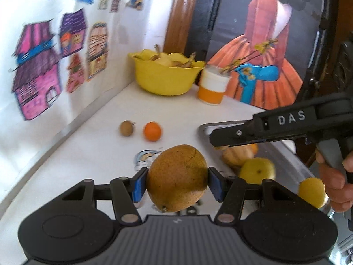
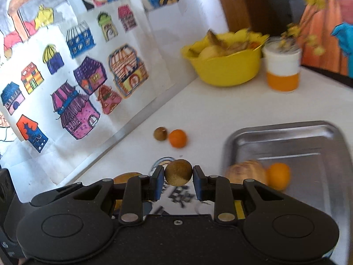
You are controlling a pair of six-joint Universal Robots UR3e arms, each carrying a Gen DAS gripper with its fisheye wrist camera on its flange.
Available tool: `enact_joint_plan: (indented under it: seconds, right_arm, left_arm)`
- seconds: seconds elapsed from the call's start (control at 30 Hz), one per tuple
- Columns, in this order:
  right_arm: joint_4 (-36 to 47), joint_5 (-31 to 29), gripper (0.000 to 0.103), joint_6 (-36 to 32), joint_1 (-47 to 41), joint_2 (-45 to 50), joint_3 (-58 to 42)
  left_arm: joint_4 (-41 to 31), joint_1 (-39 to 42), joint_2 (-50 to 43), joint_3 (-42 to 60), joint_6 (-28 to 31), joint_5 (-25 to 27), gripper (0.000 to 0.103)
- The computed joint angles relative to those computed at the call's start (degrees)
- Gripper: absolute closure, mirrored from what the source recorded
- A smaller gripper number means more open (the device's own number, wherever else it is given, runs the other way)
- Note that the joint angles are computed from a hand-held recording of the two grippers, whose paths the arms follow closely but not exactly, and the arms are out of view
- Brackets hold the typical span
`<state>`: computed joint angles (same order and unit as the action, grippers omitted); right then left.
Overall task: Organize fruits
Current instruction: 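Carry the brown pear and kiwi over the metal tray and open both tools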
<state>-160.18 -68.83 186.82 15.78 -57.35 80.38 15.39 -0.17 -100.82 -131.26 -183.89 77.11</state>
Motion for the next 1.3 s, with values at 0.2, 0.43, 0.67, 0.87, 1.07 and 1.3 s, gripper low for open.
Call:
enact_joint_plan:
  seconds: [0.2, 0.43, 0.67, 0.87, 1.07, 1.3]
  right_arm:
    - [-7.36, 0.35, 0.073, -3.16, -5.0, -10.37, 15.98]
    - [-13.36, 2.93, 0.073, -6.52, -12.12, -20.13, 32.07]
    - [-17.96, 4.59, 0.073, -9.12, -18.45, -25.96, 43.15]
    - [-20.76, 6.16, 0.073, -9.51, -22.51, -26.35, 47.52]
    - [-21.87, 7.56, 0.073, -9.89, -24.24, -25.14, 48.83]
    - [-22.76, 7.97, 0.073, -8.67, -24.58, -23.54, 48.77]
  left_arm:
    - [1.05, -6.95, -1.28, 2.21, -3.22, 2.14, 0.041]
    - [0.82, -15.17, -2.38, 4.0, -4.92, 3.71, 0.041]
    - [-1.48, -21.54, -4.56, 6.73, -6.03, 5.02, 0.041]
    - [-4.49, -26.19, -7.75, 10.92, -6.78, 7.56, 0.041]
    - [-9.28, -28.16, -10.47, 15.36, -7.32, 9.52, 0.041]
    - [-12.09, -29.18, -10.82, 17.23, -5.95, 10.93, 0.041]
